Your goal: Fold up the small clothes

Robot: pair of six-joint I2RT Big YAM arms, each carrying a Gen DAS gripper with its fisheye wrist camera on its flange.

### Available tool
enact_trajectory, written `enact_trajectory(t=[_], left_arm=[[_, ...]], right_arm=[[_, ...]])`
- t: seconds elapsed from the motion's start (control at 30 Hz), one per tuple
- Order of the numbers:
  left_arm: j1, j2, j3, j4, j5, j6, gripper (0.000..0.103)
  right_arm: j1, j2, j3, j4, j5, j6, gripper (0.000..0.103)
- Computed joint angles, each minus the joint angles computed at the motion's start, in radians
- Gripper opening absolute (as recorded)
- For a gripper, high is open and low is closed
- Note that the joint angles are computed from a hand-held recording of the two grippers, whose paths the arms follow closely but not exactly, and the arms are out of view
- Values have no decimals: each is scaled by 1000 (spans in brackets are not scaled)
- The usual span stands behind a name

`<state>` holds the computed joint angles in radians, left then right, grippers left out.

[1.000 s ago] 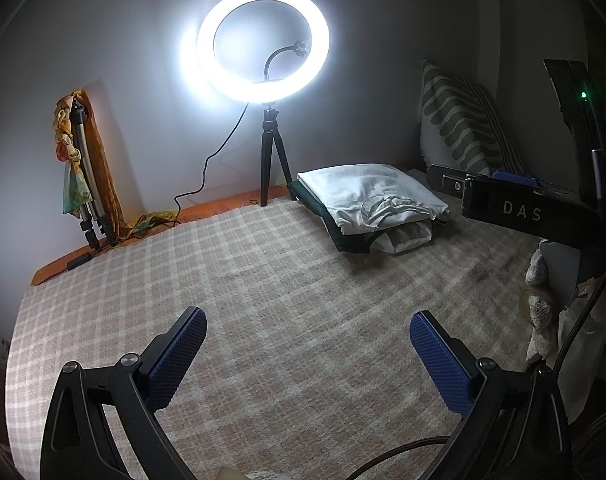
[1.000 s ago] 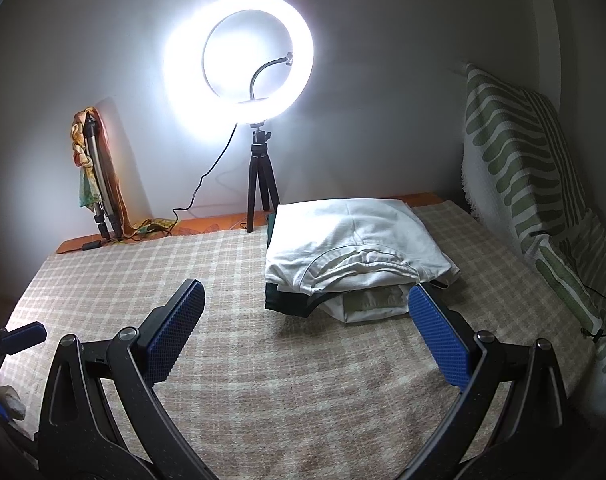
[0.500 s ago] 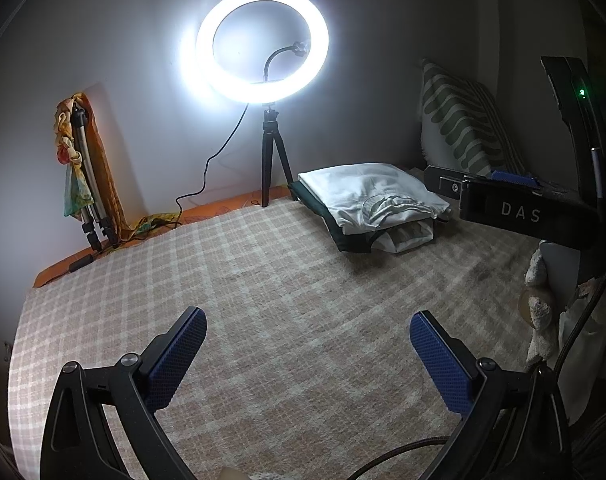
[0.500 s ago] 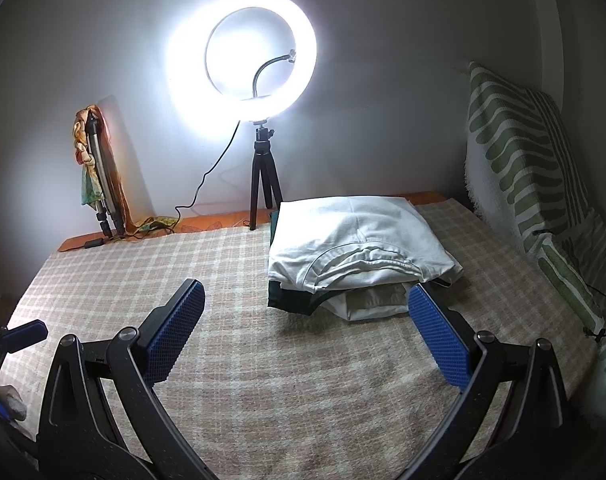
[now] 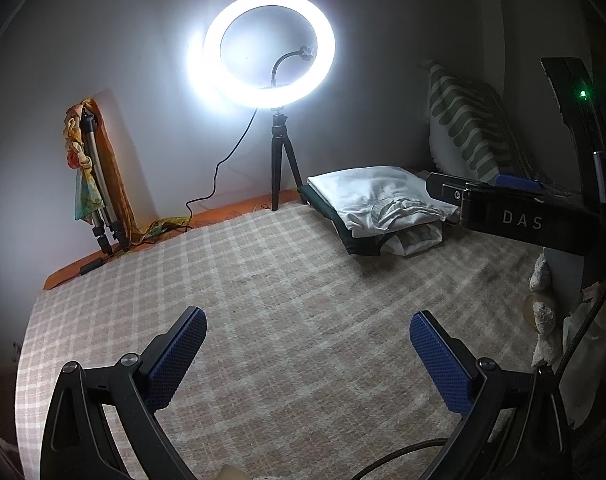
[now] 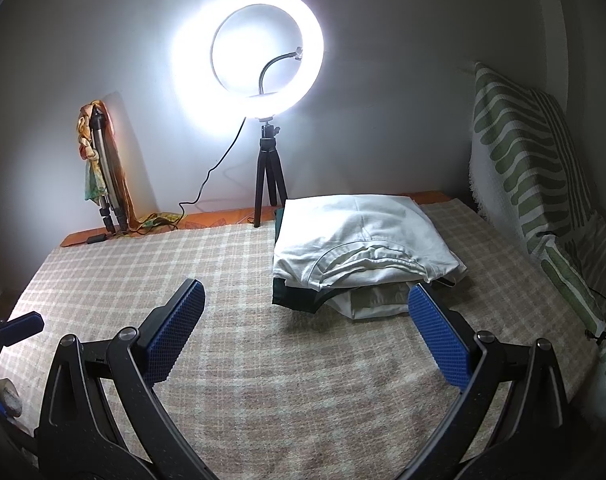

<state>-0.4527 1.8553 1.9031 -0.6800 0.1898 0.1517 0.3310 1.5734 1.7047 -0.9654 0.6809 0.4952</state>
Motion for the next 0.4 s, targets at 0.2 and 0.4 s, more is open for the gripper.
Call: enact_trajectory(t=[0.2, 0.4], left_arm=[[-4, -19, -35, 47, -21, 14, 102], [-5, -17, -31, 41, -17, 16, 102]], right_arm=[[5, 7, 3, -1, -5, -5, 103], [-2, 10, 0, 10, -20, -18, 103]])
